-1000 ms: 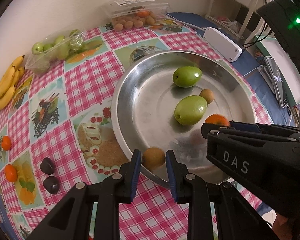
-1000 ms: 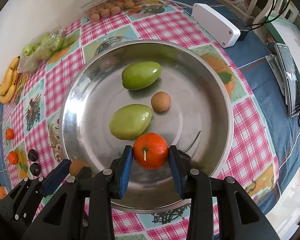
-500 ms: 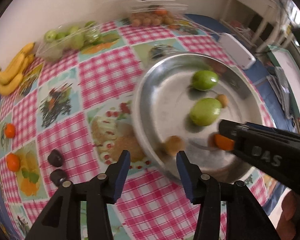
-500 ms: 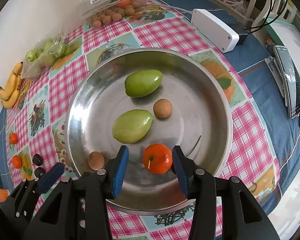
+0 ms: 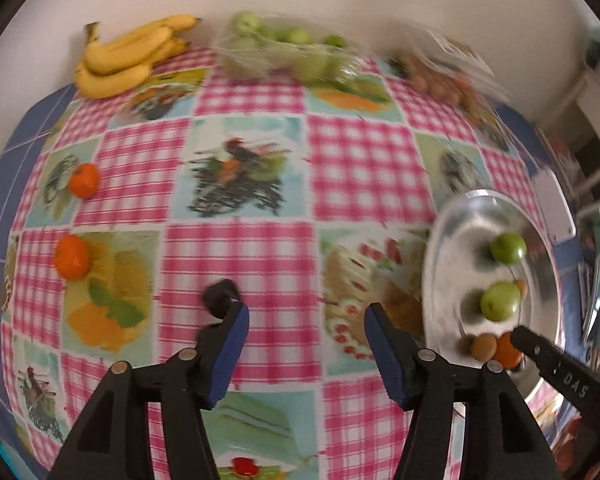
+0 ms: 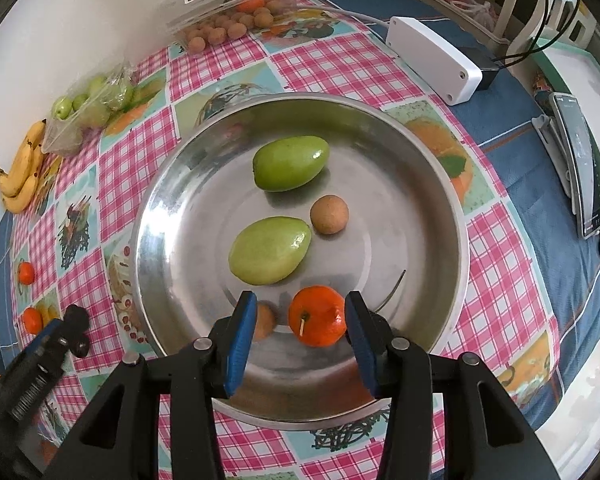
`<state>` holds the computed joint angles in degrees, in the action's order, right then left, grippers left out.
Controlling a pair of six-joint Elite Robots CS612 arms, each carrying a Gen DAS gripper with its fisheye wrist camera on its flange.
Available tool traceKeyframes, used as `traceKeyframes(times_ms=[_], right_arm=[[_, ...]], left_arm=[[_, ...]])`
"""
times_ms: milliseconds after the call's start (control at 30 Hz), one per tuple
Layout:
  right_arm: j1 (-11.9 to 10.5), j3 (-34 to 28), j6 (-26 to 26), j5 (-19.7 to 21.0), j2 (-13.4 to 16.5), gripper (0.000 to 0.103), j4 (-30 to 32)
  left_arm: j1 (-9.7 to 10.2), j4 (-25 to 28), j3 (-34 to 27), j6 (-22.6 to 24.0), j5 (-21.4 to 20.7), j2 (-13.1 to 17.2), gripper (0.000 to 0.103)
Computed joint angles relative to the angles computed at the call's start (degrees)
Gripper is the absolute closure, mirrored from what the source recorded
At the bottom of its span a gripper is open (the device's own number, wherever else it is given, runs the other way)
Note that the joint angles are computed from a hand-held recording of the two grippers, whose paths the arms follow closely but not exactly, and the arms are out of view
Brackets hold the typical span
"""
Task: Organize fruits
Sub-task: 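Lower the red-orange fruit into the steel bowl and open the right tool, then withdraw both tools from the bowl back over the dark plums and tangerine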
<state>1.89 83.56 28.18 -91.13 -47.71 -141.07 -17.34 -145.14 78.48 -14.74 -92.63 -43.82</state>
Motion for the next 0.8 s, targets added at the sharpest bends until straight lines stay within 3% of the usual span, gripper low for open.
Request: traceKeyframes(times_ms=[267,467,600,700,800], right_arm=[[-0.05,0.02,-0.35,-0.08,-0.01,0.056,0.0],[0.07,-0.07,-0.44,-0.38,0.13,0.036,0.04],[0.15,-0.44,-0.79,-0.07,0.45,0.034,0.6],[0.22,-0.83,-0.91,-0.08,0.75,0.018,1.21],[0.27,-0.93,-1.26,-0.09,0.85,0.016,1.12]], left_arm=[[1.21,0.02,-0.08,-3.09,0.24,-0.16,0.03],[0.89,1.59,-0.2,-2.08,0.95,0.18,0.011],[0.59,2.29,-0.25,-1.34,1.27,0.41,0.007],[0.48,2.46,-0.19,-1.02,1.41,0.54,0.001],[0.35,2.66,-0.15,-0.55,1.87,0.66,0.0]])
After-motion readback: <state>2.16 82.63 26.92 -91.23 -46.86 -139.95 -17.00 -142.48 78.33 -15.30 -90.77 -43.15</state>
